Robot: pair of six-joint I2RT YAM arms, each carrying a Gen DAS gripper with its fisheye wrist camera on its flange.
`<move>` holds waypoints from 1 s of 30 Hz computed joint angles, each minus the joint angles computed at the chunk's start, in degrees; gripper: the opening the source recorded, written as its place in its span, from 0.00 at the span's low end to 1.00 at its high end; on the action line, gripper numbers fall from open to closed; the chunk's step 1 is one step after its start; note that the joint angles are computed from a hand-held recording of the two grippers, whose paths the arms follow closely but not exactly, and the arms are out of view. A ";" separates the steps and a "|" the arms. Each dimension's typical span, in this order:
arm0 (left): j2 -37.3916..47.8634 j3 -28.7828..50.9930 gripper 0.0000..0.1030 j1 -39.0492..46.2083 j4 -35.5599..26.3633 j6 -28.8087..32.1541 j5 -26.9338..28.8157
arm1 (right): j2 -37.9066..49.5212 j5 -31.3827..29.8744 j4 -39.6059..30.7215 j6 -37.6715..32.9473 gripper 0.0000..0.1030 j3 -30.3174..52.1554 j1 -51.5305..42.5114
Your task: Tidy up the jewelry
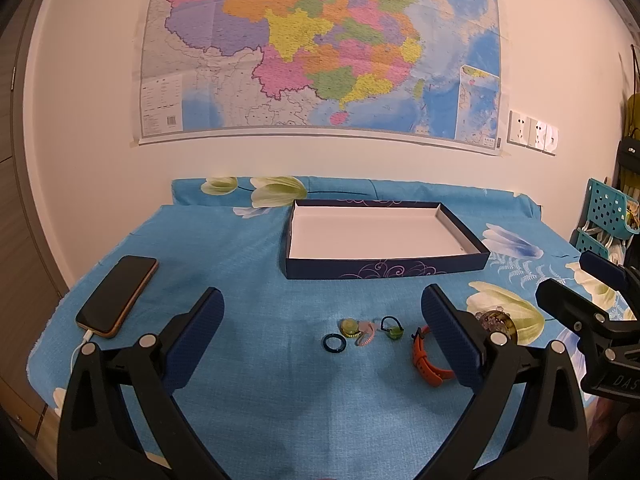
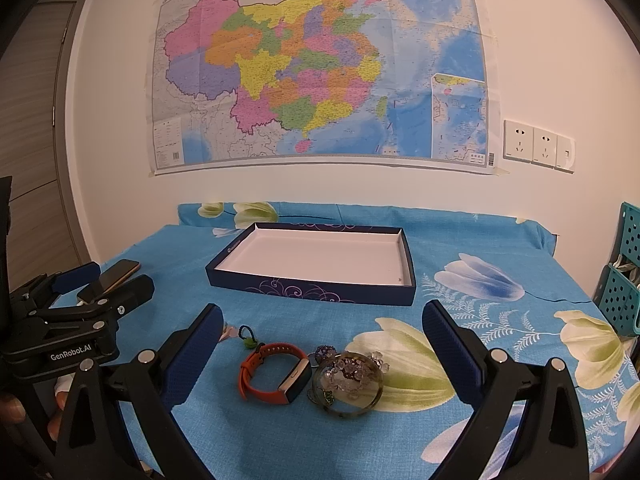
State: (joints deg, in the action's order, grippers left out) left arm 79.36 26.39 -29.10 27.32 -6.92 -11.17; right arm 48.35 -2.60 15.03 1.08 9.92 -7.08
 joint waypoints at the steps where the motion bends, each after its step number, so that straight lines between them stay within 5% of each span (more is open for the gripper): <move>1: -0.08 -0.07 0.95 0.09 0.01 0.11 0.09 | 0.05 0.03 -0.02 -0.12 0.94 0.01 -0.02; 10: 0.45 0.16 0.95 0.09 0.03 0.19 0.25 | 1.60 1.32 0.98 0.34 0.94 0.43 1.71; 22: 9.20 4.46 0.95 -0.39 -0.77 2.18 5.22 | 10.48 -6.78 2.29 -0.54 0.93 2.53 -5.26; 27: 15.03 8.11 0.95 -1.51 -2.72 3.48 9.21 | 18.10 -9.05 3.24 -2.47 0.84 4.19 -8.03; 30: 18.43 10.67 0.92 -1.89 -4.73 3.92 13.11 | 24.64 -11.83 3.29 -3.29 0.69 6.30 -10.77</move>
State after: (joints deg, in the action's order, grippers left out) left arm 97.79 37.06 -30.99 22.60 -3.01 1.94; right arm 72.99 -14.43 18.32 -2.21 16.22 -17.86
